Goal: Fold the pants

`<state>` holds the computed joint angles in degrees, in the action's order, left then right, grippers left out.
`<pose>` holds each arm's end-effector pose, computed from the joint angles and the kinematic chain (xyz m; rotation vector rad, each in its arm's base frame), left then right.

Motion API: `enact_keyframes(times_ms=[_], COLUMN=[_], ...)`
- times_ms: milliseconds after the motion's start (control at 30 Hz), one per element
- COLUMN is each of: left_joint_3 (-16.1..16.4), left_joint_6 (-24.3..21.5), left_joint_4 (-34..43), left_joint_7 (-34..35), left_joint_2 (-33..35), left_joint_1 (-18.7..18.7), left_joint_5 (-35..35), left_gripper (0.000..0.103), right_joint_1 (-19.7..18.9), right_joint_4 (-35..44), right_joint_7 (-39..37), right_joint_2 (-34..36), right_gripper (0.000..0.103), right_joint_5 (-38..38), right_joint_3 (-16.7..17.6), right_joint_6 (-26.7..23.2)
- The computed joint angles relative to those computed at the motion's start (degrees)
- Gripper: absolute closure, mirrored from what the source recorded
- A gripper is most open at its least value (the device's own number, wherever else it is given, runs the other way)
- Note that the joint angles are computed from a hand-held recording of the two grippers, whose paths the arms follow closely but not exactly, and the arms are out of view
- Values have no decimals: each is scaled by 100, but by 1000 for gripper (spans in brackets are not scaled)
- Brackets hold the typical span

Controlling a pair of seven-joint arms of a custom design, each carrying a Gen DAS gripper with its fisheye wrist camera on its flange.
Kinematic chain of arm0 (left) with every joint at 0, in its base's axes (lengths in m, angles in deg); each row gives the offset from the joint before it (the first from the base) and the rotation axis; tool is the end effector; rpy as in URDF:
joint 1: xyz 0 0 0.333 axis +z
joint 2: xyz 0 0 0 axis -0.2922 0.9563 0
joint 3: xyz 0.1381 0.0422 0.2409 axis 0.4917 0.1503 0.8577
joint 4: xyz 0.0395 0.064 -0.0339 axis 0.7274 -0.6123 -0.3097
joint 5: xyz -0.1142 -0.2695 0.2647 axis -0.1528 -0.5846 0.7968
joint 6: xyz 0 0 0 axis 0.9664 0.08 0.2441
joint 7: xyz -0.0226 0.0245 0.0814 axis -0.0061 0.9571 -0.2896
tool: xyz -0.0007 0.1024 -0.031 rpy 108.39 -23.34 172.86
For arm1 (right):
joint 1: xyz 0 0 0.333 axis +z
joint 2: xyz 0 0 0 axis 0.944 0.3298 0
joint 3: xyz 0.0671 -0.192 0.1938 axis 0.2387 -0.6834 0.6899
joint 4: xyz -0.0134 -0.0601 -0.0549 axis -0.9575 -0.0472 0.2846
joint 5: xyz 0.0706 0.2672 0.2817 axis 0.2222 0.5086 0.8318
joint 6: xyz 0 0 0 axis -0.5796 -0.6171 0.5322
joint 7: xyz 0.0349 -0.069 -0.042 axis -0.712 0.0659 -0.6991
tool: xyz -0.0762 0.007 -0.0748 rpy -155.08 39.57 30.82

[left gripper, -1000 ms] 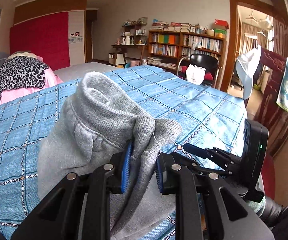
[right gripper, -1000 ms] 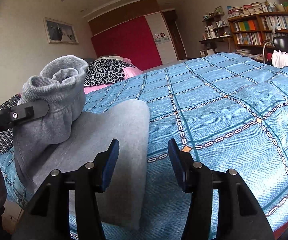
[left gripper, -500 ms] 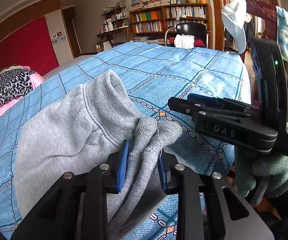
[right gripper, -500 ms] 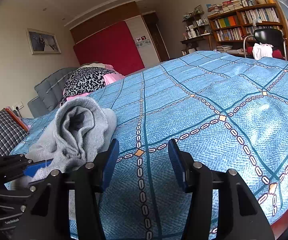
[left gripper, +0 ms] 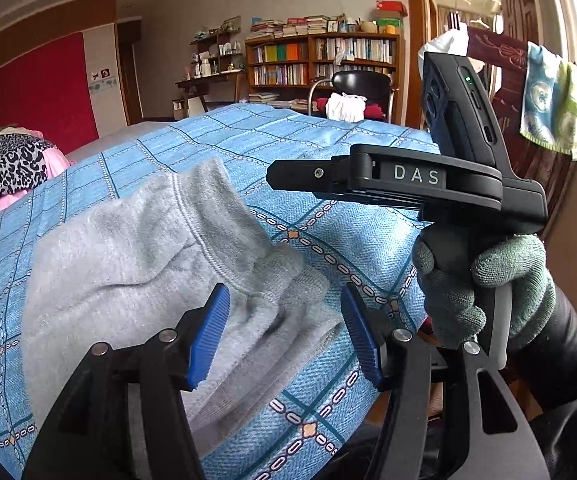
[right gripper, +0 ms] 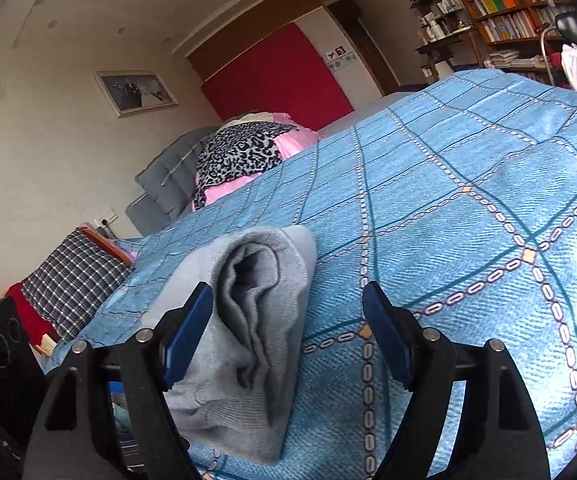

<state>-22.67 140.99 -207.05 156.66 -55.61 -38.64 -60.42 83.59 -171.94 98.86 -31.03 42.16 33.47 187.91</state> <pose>0.4626 -0.0452 0.4803 -1.4284 1.8839 -0.9375 0.6194 0.2485 0.4514 -1.6351 0.9977 0.1230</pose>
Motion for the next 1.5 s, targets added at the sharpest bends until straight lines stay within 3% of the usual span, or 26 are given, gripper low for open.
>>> enact_keyframes(times_ms=[200, 300, 333, 367, 433, 500, 600, 700, 767, 900, 1000, 1067, 1233, 1333, 1433, 1500], left_joint_3=[-290, 7, 73, 129, 248, 485, 793, 607, 853, 1185, 1272, 1173, 822, 688, 819, 824], left_joint_6=[94, -105, -121, -95, -6, 47, 123, 369, 382, 267, 161, 149, 171, 159, 51, -3], left_joint_4=[-213, -254, -257, -296, -348, -377, -377, -456, -486, -529, -652, -769, -990, -1090, -1213, -1287], left_joint_7=[-392, -337, -274, -190, -41, 117, 315, 274, 277, 301, 382, 427, 254, 61, 30, 35], left_joint_2=[-180, -218, -194, -180, -141, -125, -75, 99, 31, -217, -521, -681, -964, -1109, -1302, -1373], left_joint_1=[620, 429, 370, 322, 192, -46, -398, -259, -478, -738, -795, -660, -139, 208, 274, 359], left_joint_5=[283, 229, 200, 180, 127, 21, -163, -59, -38, -59, -106, -73, 24, 109, 151, 174], left_gripper=[45, 45, 45, 45, 44, 45, 46, 46, 46, 44, 43, 43, 43, 43, 43, 43], right_joint_1=[33, 164, 209, 282, 363, 384, 498, 427, 363, 283, 230, 111, 93, 334, 670, 730], right_joint_4=[1318, 1939, 2027, 2068, 2253, 2339, 2535, 2667, 2533, 2073, 1272, 767, -292, -729, -943, -970], right_joint_7=[1330, 1941, 2049, 2156, 2374, 2544, 2941, 3104, 2976, 2817, 2262, 1687, 238, 9, 477, 265], right_joint_2=[902, 1344, 1408, 1435, 1576, 1679, 1919, 2127, 2072, 1706, 1078, 651, -274, -538, -489, -397], right_gripper=[19, 19, 25, 46, 70, 76, 76, 76, 76, 73, 65, 59, 58, 58, 58, 50], right_joint_5=[-1110, -1833, -2016, -2218, -2626, -2869, -3378, -3612, -3632, -3601, -3303, -2806, -1545, -1546, -2146, -1932], right_joint_3=[75, 143, 170, 180, 197, 248, 219, 354, 459, 566, 681, 825, 901, 737, 446, 424], right_joint_6=[-1011, -937, -818, -609, -431, -199, 180, 209, 370, 640, 1325, 1632, 1922, 2028, 2109, 2291])
